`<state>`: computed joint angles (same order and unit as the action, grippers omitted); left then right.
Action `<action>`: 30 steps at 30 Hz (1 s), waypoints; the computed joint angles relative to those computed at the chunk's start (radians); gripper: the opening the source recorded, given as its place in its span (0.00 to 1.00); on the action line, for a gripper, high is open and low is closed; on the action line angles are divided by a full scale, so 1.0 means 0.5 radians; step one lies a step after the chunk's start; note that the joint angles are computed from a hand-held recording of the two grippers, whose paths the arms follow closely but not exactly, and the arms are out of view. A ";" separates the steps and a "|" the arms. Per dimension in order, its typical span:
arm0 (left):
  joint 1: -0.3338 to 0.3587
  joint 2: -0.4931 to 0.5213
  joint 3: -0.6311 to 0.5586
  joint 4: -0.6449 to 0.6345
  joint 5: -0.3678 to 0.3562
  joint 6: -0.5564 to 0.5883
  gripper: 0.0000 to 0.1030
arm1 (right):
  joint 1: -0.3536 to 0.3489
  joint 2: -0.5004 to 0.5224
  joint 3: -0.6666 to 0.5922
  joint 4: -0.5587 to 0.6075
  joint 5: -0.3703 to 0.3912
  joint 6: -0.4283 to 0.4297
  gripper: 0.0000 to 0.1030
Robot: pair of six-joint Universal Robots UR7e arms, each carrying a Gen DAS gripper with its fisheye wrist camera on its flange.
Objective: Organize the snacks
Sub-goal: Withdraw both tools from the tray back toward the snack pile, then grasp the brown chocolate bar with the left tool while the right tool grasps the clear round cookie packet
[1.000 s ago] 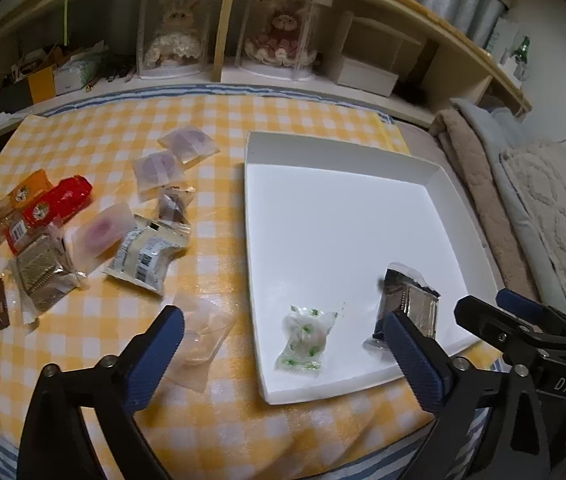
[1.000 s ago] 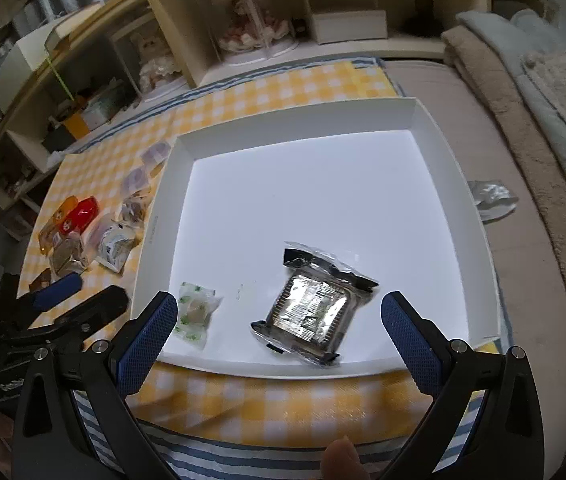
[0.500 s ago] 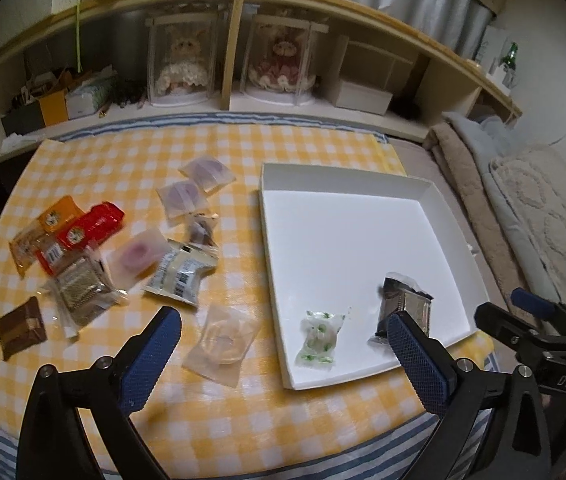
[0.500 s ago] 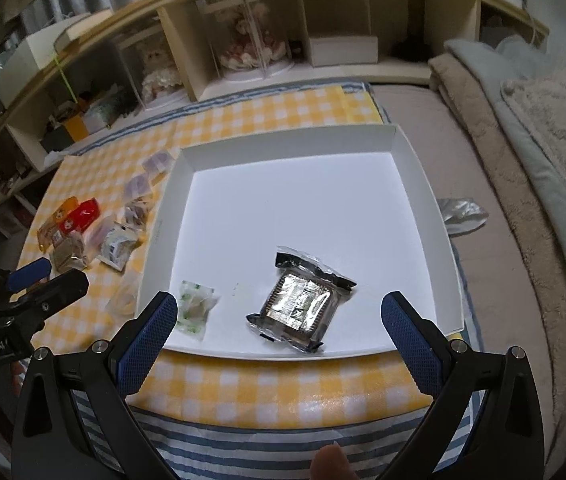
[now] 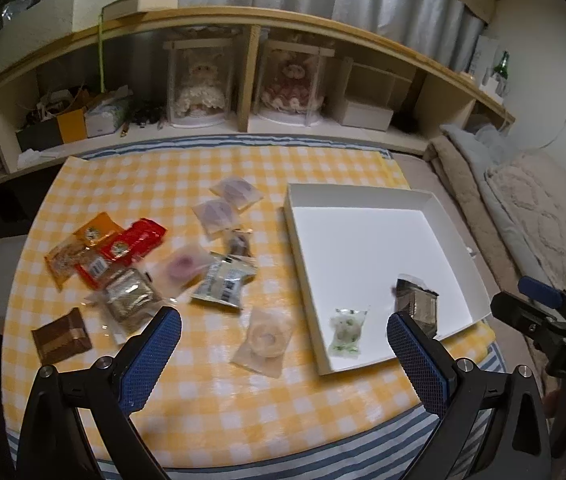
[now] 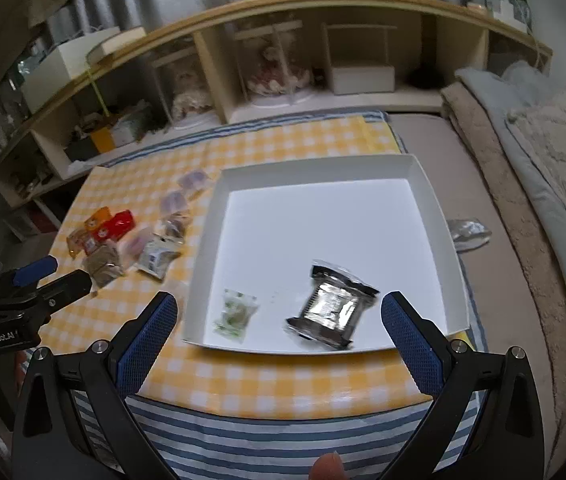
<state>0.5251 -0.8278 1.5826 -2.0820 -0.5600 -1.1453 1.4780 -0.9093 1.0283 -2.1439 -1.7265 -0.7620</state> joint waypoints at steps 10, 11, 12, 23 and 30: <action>-0.061 -0.345 0.286 0.218 0.057 -0.224 1.00 | 0.081 -0.056 0.210 -0.068 0.079 0.037 1.00; -0.063 -0.374 0.307 0.256 0.061 -0.258 1.00 | 0.092 -0.054 0.227 -0.069 0.079 0.047 1.00; -0.065 -0.413 0.333 0.311 0.067 -0.305 1.00 | 0.101 -0.051 0.245 -0.071 0.083 0.059 1.00; -0.041 -0.723 0.557 0.612 0.117 -0.578 1.00 | 0.192 -0.041 0.503 -0.267 0.050 0.192 1.00; 0.007 -0.882 0.687 0.751 0.199 -0.709 1.00 | 0.199 -0.029 0.689 -0.487 0.097 0.509 1.00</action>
